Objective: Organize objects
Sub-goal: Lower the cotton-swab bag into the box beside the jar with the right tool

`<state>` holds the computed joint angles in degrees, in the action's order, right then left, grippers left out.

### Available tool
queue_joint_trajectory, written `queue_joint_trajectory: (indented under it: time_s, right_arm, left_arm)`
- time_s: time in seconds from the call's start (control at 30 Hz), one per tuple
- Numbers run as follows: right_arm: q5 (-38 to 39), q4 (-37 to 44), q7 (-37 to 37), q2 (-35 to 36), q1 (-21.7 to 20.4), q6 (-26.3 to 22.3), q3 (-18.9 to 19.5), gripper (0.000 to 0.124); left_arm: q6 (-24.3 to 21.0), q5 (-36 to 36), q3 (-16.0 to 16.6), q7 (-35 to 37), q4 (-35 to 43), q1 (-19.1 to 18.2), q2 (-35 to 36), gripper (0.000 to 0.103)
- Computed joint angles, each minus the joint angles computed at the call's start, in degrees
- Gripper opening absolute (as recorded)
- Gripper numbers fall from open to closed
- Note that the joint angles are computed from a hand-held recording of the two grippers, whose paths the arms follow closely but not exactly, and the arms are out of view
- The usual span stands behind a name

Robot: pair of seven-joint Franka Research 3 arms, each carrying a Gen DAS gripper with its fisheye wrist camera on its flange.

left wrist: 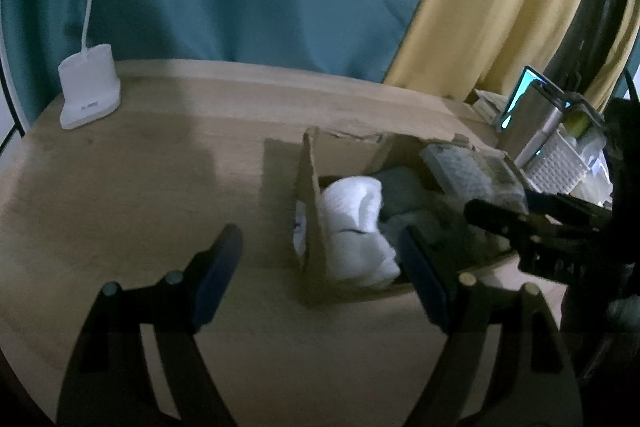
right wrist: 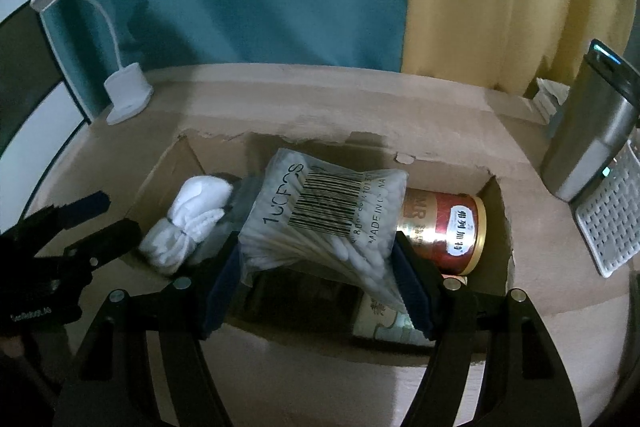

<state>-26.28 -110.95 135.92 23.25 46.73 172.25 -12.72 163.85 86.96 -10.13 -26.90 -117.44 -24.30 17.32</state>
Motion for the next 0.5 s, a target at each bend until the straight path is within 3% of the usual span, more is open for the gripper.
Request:
queue_joint_trajectory:
  time_s: [0.2, 0.33, 0.5]
  right_arm:
    - [0.6, 0.1, 1.8, 0.4, 0.4, 0.3, -0.9, 0.077]
    - [-0.2, 0.6, 2.1, 0.6, 1.0, 0.1, -1.5, 0.086]
    - [-3.7, 0.5, 5.4, 0.7, 3.7, 0.2, -4.9, 0.089]
  left_arm:
    - [0.5, 0.4, 0.2, -0.4, 0.2, 0.2, 0.3, 0.081]
    - [0.5, 0.6, 0.2, -0.7, 0.4, 0.2, 0.5, 0.081]
    - [0.6, 1.0, 0.2, -0.9, 0.4, 0.2, 0.5, 0.082]
